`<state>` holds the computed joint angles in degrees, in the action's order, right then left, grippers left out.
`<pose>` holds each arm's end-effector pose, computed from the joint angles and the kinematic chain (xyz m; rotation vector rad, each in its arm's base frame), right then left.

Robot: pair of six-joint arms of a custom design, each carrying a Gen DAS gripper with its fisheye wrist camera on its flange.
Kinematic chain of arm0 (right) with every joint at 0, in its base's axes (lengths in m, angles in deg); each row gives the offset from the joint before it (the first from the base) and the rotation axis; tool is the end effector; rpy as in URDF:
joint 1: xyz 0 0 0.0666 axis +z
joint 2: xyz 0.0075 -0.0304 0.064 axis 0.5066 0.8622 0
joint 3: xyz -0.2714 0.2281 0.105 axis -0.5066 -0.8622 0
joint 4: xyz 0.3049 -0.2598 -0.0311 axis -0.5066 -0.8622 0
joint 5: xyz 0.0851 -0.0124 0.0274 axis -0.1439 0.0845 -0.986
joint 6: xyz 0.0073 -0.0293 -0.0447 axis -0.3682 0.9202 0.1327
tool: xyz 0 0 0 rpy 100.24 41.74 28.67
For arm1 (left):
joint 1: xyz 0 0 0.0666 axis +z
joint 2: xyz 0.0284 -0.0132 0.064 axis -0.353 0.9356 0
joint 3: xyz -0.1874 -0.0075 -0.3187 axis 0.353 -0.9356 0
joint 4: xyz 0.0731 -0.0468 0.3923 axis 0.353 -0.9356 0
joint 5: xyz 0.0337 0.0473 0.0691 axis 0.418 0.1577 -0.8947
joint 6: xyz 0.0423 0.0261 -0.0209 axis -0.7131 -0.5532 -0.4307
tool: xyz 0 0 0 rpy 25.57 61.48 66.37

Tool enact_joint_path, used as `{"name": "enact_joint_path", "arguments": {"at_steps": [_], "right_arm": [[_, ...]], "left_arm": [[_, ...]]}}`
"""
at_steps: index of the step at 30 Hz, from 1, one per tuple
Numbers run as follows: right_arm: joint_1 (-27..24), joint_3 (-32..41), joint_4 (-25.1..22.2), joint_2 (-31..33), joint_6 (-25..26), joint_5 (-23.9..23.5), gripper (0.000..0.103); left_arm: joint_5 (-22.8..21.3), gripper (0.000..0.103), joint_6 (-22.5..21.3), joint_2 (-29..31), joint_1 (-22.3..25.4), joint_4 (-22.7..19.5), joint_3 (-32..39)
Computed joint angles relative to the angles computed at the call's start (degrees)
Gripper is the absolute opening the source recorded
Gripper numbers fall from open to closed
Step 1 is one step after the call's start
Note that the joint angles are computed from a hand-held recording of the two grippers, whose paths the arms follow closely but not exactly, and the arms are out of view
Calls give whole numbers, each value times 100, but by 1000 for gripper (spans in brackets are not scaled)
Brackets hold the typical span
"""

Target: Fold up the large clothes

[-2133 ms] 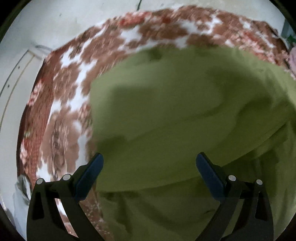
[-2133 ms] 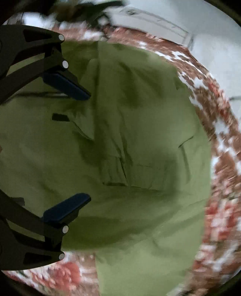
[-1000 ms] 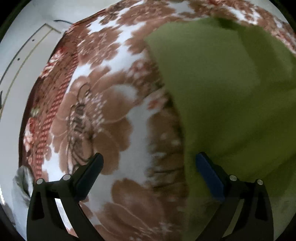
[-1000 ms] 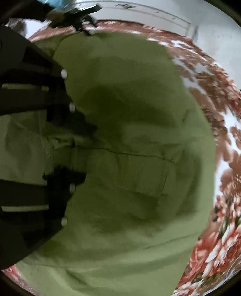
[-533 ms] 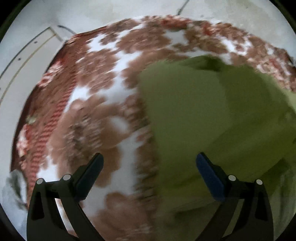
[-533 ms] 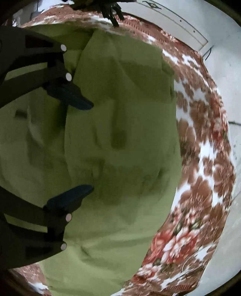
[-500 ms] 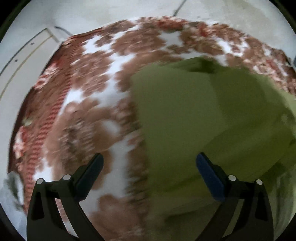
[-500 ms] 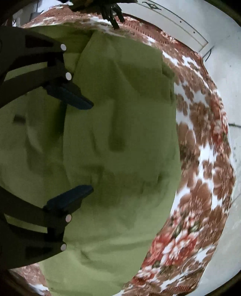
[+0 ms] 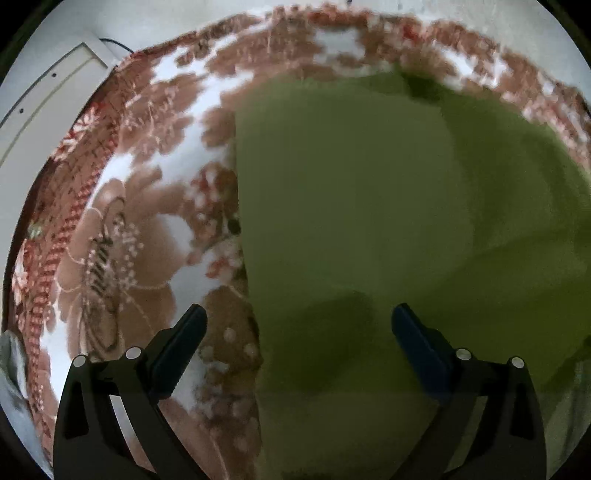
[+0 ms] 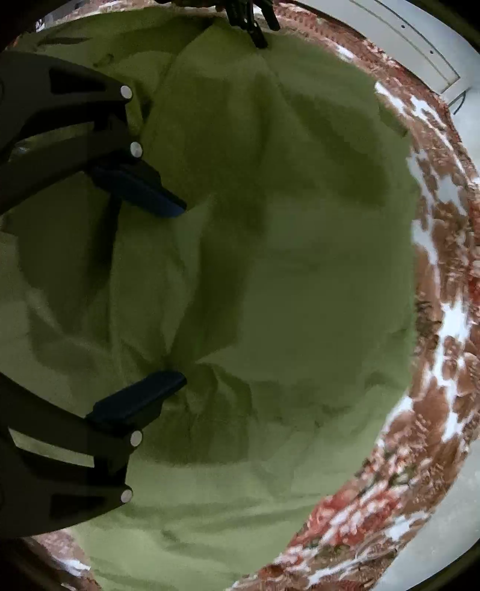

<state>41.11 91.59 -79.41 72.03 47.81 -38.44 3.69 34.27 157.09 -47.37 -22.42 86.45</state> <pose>0.4267 0.0808 0.4956 -0.1219 2.7852 0.0986 0.4428 -0.2151 0.4746 0.2517 2.6762 0.0672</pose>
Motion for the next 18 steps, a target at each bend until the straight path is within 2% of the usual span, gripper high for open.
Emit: {"name": "enact_joint_path", "arguments": {"at_steps": [4,7,10,13,15,17,18], "right_arm": [[-196,-69,-174,-384,-46,-70,89],[-632,-402,-292,-791,-57,-276,89],[-1074,-671,-390,-1105,135,-252,89],[-1827,-757,-629,-1247,488,-428,89],[-2428,-732,-787,-1326,840,-551,89],[-3118,-637,-952,-1351,1425,-647,89],[-3502,-562,-1050,-1319,1700,-761,91]], "left_arm": [[124,98,407,-87,-285,-207,307],[126,98,776,-67,-665,-233,482],[115,98,1185,94,-1038,-228,683],[185,98,1722,409,-1500,-331,1105],[379,98,2297,629,-1765,-322,1397],[502,98,2810,930,-2062,-369,1771],[464,98,2924,1064,-2214,-398,1927]]}}
